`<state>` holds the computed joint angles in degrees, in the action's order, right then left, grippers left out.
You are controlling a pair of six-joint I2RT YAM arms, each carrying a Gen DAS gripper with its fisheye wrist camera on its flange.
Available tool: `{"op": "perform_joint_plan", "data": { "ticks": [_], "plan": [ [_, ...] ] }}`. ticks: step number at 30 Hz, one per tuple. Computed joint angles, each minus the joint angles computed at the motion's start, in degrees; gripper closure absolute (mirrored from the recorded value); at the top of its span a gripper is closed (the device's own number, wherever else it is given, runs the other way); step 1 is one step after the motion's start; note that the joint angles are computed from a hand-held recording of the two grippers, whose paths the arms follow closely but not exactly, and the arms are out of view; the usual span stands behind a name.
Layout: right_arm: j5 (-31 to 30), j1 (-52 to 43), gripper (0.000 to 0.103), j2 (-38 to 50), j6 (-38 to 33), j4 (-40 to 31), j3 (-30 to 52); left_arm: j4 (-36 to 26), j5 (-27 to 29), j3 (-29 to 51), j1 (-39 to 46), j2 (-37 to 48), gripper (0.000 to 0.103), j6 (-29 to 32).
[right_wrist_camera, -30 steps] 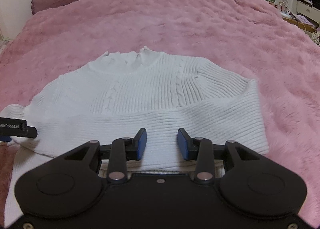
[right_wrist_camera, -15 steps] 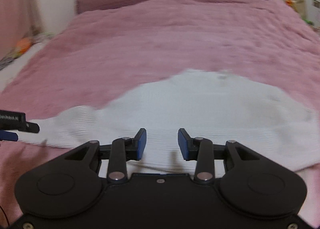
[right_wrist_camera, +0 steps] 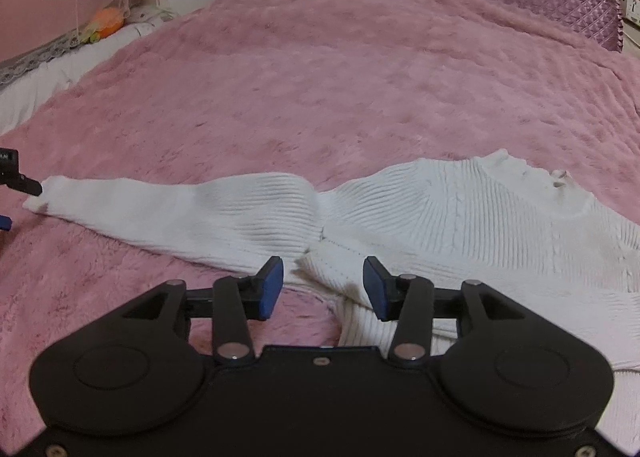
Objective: Fold small clothes
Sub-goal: 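Move the left gripper to the other sleeve cuff and grasp it, then lift the cuff with the left gripper and carry the sleeve across the body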
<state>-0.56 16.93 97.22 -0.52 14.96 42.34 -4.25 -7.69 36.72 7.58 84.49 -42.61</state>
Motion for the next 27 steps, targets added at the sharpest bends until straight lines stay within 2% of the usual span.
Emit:
{"op": "perform_joint_plan", "data": {
  "ticks": [7,11,15,17,18,19,21,27],
  "plan": [
    [0.9,0.8,0.057,1.2,0.1,-0.5,0.7,9.6,4.6,-1.7,3.3,3.1,0.019,1.2],
    [0.9,0.9,0.057,1.5,0.2,-0.9,1.0,13.1,7.3,-0.4,2.7,5.3,0.022,-0.4],
    [0.9,0.9,0.056,1.5,0.2,-0.9,1.0,15.8,5.3,-2.0,1.1,5.0,0.024,-2.6],
    [1.0,0.8,0.056,1.7,0.1,-0.8,1.0,16.7,4.0,-2.5,0.4,4.9,0.037,-2.4],
    [1.2,0.8,0.056,1.9,0.2,-0.6,1.1,16.4,3.9,-2.8,0.2,4.4,0.07,-2.3],
    [1.4,0.7,0.056,2.4,0.4,-0.5,1.3,16.4,5.0,-2.8,0.7,4.5,0.099,-2.8],
    [1.4,0.6,0.056,3.3,0.9,-0.5,1.9,18.6,8.2,-4.5,2.2,4.3,0.099,-5.0],
    [1.3,0.9,0.056,5.0,1.4,-0.5,2.6,23.7,9.5,-9.5,2.2,-0.8,0.101,-6.4]
  ]
}}
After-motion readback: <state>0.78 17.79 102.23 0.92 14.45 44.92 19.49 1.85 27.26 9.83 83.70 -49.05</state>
